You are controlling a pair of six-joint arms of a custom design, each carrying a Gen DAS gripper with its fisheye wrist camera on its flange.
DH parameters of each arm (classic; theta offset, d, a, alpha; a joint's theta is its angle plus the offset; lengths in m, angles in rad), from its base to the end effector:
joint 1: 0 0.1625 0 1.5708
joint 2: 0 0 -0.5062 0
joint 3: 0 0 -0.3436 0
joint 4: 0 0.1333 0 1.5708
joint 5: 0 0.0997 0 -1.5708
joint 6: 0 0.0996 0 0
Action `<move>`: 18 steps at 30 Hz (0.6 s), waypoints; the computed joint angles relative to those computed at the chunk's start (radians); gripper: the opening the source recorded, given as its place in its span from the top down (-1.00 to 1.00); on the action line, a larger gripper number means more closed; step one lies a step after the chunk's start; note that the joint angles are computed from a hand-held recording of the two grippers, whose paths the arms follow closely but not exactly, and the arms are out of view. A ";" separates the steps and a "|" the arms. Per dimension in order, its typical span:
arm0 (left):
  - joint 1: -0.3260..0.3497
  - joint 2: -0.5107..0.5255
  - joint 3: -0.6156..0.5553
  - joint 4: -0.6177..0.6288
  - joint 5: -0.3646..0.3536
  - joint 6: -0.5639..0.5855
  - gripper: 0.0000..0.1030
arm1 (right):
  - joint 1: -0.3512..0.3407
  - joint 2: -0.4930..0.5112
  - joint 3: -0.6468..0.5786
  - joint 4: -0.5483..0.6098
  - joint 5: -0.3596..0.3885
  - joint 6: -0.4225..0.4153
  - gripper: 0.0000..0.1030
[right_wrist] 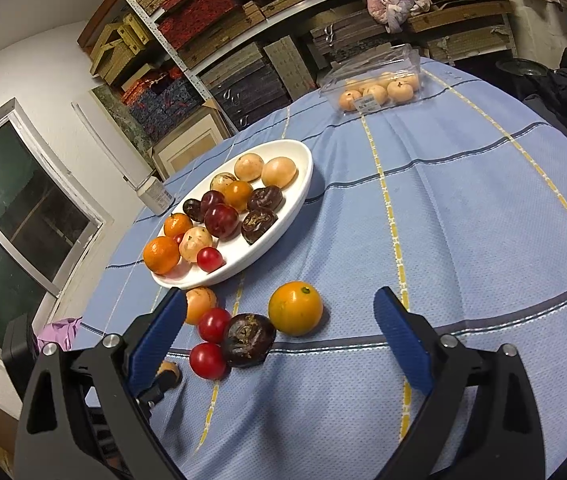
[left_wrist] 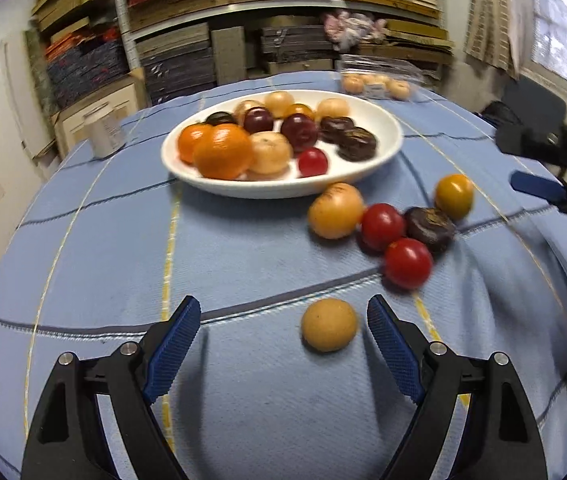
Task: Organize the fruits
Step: 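Move the left tool to the pale tan round fruit and grasp it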
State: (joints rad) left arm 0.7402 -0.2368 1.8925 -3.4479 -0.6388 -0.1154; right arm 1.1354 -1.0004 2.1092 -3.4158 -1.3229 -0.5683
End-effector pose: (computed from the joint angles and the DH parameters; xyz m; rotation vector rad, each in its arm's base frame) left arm -0.2794 -0.5441 -0.0972 0.6837 2.1967 -0.7536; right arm -0.0954 -0.5790 0.2764 0.3184 -2.7697 1.1085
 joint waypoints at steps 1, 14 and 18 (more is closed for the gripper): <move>0.000 0.001 0.001 -0.002 -0.007 0.004 -0.67 | 0.000 0.000 0.000 0.001 -0.001 0.000 -0.79; 0.015 -0.014 0.007 0.024 -0.075 -0.008 -0.25 | 0.006 0.001 0.001 0.010 -0.010 -0.008 -0.80; 0.014 -0.011 0.008 0.001 -0.100 0.019 -0.25 | 0.009 0.002 0.001 0.015 -0.016 -0.014 -0.80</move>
